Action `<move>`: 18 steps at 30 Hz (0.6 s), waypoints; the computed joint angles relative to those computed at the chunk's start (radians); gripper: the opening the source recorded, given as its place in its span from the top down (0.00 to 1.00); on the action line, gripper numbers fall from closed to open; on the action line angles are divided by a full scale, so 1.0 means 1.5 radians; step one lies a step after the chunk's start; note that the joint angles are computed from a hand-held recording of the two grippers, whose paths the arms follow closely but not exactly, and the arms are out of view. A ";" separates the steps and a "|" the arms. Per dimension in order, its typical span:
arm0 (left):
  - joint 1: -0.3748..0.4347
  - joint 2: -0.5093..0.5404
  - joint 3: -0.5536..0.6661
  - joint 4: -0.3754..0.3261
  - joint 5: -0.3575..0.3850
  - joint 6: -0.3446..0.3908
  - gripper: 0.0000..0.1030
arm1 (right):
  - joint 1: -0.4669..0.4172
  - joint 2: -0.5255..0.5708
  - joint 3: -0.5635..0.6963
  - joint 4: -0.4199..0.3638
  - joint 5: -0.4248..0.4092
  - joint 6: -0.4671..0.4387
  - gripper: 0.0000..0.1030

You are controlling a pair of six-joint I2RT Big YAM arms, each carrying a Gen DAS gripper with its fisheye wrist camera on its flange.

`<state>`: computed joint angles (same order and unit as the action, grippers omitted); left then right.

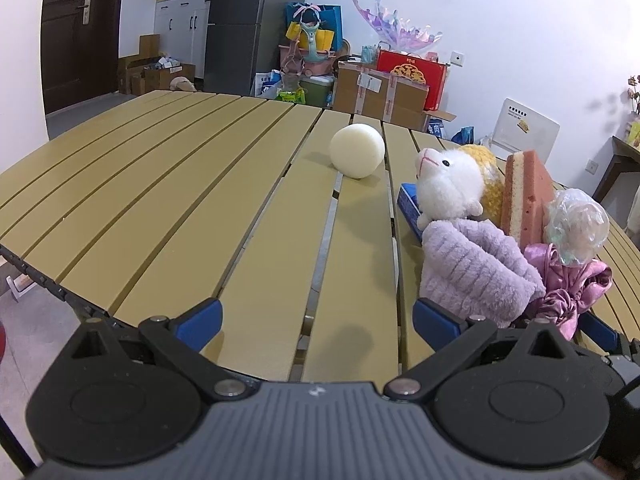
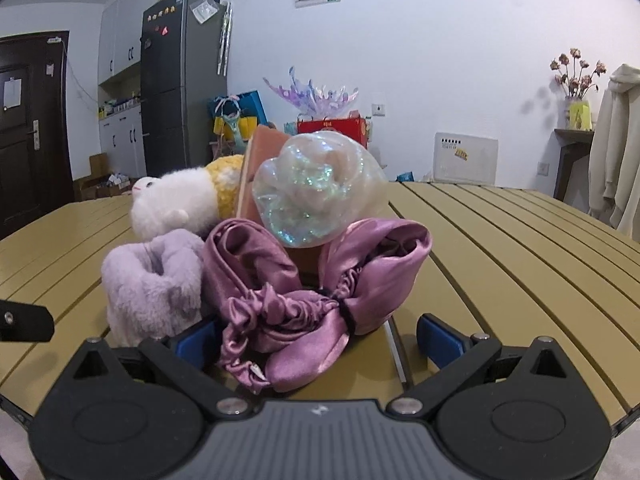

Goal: Collect trash
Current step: 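Grasp the pink satin scrunchie with the right tool while the left tool approaches the lavender cuff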

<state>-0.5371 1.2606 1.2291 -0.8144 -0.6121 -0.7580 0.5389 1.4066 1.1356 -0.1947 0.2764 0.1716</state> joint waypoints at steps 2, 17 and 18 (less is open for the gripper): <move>0.000 0.001 0.001 -0.001 0.001 0.001 0.00 | 0.004 -0.001 -0.005 0.008 0.007 -0.002 0.00; -0.003 0.000 0.000 0.000 0.000 -0.001 0.00 | 0.022 -0.004 -0.030 0.070 0.019 -0.049 0.11; -0.003 0.001 0.000 0.000 0.000 -0.001 0.00 | 0.021 -0.007 -0.032 0.073 0.016 -0.045 0.13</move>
<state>-0.5417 1.2616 1.2294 -0.8146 -0.6122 -0.7593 0.5706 1.3967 1.0879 -0.0859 0.3003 0.1039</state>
